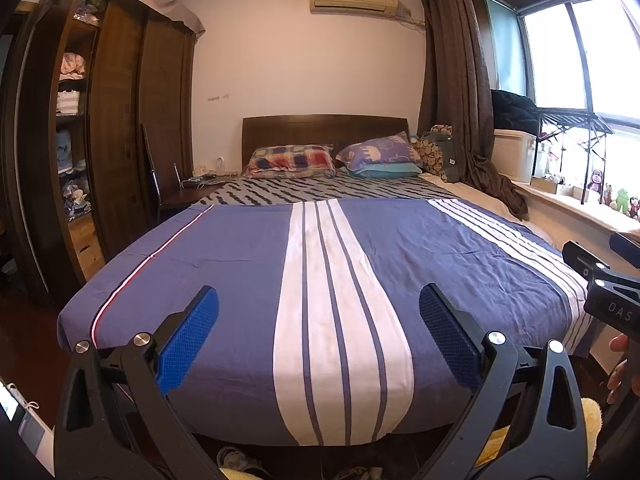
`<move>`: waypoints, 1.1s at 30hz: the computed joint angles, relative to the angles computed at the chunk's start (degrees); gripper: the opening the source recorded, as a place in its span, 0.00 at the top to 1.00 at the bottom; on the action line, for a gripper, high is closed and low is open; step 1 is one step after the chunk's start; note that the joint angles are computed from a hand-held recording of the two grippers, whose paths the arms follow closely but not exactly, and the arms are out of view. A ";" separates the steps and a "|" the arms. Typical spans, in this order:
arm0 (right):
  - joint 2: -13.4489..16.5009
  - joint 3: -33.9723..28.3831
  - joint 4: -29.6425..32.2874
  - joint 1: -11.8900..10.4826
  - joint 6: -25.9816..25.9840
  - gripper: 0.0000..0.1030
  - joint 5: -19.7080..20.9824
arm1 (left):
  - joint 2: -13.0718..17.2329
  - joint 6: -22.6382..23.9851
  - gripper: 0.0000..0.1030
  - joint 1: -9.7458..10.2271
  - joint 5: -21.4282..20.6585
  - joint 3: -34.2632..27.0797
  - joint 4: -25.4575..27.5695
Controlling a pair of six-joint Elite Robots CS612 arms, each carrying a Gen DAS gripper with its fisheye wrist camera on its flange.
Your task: Collect trash
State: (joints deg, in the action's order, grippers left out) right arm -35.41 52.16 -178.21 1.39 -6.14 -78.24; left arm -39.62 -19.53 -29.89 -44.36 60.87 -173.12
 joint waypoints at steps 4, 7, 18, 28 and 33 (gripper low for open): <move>-0.03 0.04 -0.02 -0.04 0.10 0.03 0.10 | -0.19 0.12 0.08 -0.08 0.30 0.38 -0.65; -0.20 0.36 -0.15 -0.07 0.10 0.03 0.29 | -0.29 0.09 0.08 -0.12 0.28 0.52 -0.67; -0.40 0.32 0.51 0.12 0.36 0.03 0.45 | -0.34 -0.21 0.08 -0.14 0.36 0.41 -0.30; -0.33 0.09 0.77 0.29 0.52 0.03 0.38 | -0.19 -0.28 0.08 -0.24 0.58 0.09 -0.29; -0.31 0.08 0.83 0.30 0.59 0.03 0.41 | -0.11 -0.47 0.08 -0.26 0.52 -0.17 0.13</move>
State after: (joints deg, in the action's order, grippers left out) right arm -35.72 52.24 -177.39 1.69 -5.55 -77.83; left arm -39.72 -20.00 -30.16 -43.84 60.70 -172.99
